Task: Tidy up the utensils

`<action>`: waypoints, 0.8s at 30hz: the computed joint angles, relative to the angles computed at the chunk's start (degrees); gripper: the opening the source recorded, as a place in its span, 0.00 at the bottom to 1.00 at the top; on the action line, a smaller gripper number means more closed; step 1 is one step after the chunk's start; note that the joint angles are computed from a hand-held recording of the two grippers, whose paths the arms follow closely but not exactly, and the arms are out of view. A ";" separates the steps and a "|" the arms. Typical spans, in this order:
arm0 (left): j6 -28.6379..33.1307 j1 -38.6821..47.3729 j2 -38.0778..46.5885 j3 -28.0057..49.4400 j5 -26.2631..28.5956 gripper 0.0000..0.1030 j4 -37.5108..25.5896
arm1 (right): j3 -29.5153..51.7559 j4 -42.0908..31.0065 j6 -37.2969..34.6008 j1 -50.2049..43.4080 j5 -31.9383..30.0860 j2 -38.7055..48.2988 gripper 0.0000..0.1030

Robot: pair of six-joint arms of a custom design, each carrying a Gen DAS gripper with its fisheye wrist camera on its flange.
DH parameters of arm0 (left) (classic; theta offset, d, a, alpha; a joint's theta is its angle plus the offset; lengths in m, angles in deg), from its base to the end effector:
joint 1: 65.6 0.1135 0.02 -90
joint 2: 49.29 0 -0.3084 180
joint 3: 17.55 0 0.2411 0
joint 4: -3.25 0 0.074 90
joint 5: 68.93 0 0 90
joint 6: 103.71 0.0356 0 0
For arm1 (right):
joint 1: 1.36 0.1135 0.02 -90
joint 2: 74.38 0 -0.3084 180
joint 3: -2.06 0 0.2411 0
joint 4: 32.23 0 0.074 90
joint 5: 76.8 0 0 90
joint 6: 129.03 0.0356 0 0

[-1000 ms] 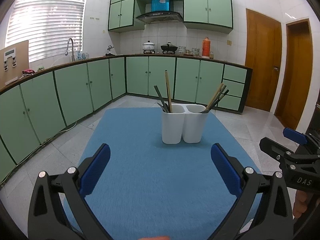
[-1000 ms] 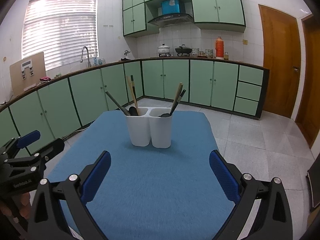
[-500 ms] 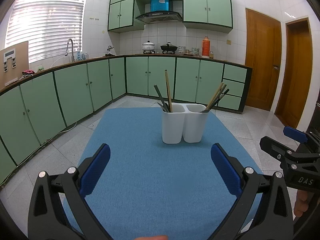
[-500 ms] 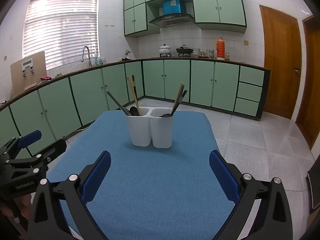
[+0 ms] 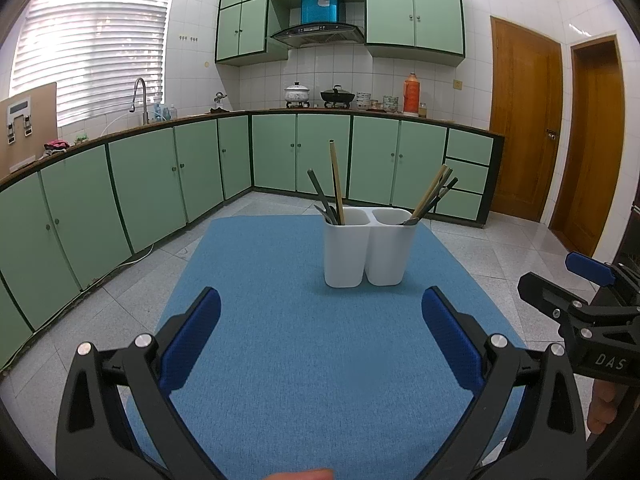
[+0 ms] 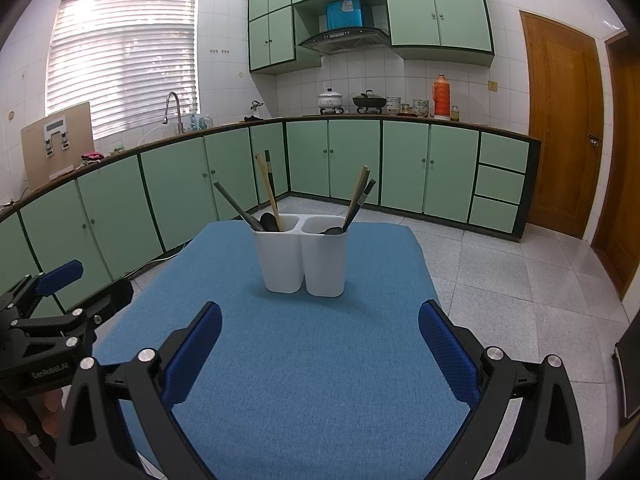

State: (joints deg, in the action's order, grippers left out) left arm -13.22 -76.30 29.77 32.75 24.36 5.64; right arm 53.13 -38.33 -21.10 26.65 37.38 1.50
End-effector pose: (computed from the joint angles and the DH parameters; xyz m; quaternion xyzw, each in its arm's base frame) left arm 0.2659 -0.0523 0.2516 0.0979 0.8439 -0.0712 0.5227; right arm 0.2319 0.1069 0.2567 0.0281 0.8565 0.0204 0.5150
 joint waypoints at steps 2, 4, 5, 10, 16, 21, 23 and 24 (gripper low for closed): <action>0.06 -0.03 0.13 0.01 -0.03 0.95 0.07 | -0.02 0.02 0.02 0.00 -0.01 -0.01 0.94; 0.00 -0.11 0.10 0.10 -0.15 0.95 -0.01 | -0.06 -0.01 0.08 0.10 0.04 -0.07 0.94; -0.05 -0.13 0.14 0.10 -0.17 0.95 0.05 | -0.04 -0.01 0.06 0.13 0.05 -0.08 0.94; 0.04 -0.18 0.07 0.06 -0.22 0.95 0.06 | -0.22 0.35 -0.08 0.12 0.02 -0.10 0.94; -0.16 -0.55 0.19 -0.06 -0.59 0.95 0.37 | -0.31 0.37 -0.17 0.11 0.07 -0.18 0.94; -0.03 -0.47 0.18 -0.03 -0.49 0.95 0.35 | -0.71 0.81 -0.24 0.04 -0.05 -0.25 0.94; -0.07 -0.44 0.27 0.06 -0.41 0.95 0.36 | -0.72 0.76 -0.21 0.06 -0.04 -0.28 0.94; -0.08 -0.52 0.27 0.05 -0.53 0.95 0.36 | -0.72 0.76 -0.21 0.06 -0.04 -0.28 0.94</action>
State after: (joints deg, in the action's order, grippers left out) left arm -13.29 -76.82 30.04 32.80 23.84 6.00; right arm 52.41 -37.56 -21.31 26.71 37.34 1.22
